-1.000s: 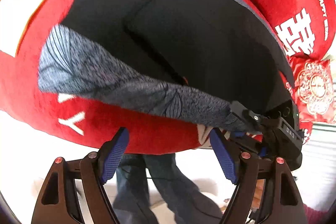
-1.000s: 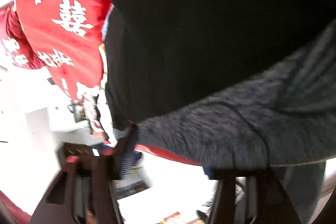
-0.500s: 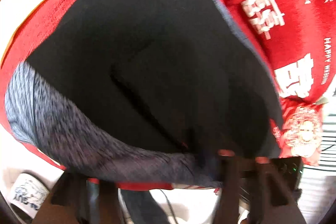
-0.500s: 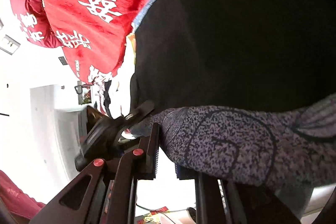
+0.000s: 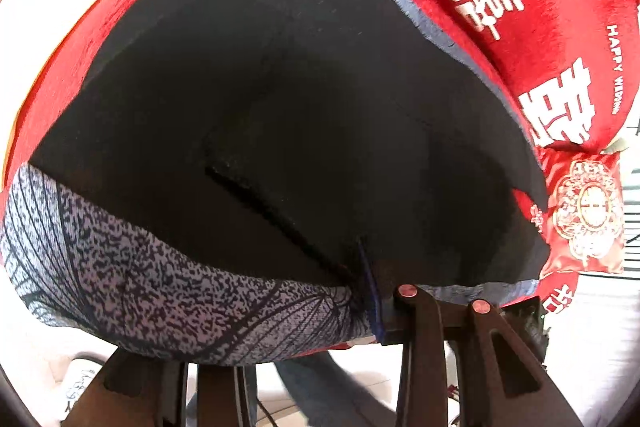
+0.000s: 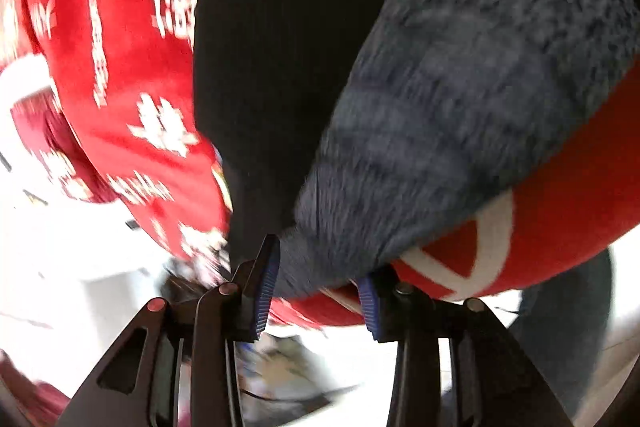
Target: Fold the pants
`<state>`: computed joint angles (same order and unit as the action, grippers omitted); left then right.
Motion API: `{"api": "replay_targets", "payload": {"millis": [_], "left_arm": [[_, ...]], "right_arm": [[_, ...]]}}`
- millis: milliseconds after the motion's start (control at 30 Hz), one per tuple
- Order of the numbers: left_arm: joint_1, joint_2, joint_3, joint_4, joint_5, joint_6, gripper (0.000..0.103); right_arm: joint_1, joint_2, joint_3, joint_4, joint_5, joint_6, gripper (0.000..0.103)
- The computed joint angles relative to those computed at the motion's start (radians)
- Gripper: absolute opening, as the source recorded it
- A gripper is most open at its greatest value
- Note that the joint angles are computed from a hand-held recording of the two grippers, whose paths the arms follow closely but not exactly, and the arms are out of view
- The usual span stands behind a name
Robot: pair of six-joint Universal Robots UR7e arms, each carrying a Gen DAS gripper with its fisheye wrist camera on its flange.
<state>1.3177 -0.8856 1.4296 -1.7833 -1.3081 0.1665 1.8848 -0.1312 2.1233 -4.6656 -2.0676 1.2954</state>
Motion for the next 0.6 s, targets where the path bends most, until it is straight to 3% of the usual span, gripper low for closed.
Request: {"api": "replay_targets", "payload": {"millis": [33, 67, 167, 300, 433, 600], "left_arm": [[0.002, 0.0, 0.004, -0.005, 0.006, -0.003, 0.037], [0.002, -0.002, 0.007, -0.01, 0.008, -0.004, 0.037], [-0.015, -0.015, 0.022, -0.03, 0.025, 0.01, 0.032], [-0.053, -0.02, -0.008, -0.02, 0.013, -0.015, 0.032], [-0.115, 0.01, -0.064, -0.051, -0.008, -0.034, 0.032], [-0.155, 0.18, -0.234, -0.129, -0.019, -0.051, 0.032]], "right_arm": [[0.013, -0.009, 0.001, 0.018, -0.034, 0.029, 0.009], [0.024, -0.037, 0.016, 0.066, -0.058, 0.048, 0.007], [0.05, -0.213, 0.076, 0.324, -0.065, -0.025, 0.007], [0.025, -0.437, 0.142, 0.538, 0.017, -0.187, 0.007], [-0.068, -0.659, 0.127, 0.76, 0.144, -0.363, 0.007], [-0.271, -0.871, 0.075, 1.093, 0.365, -0.53, 0.009]]}}
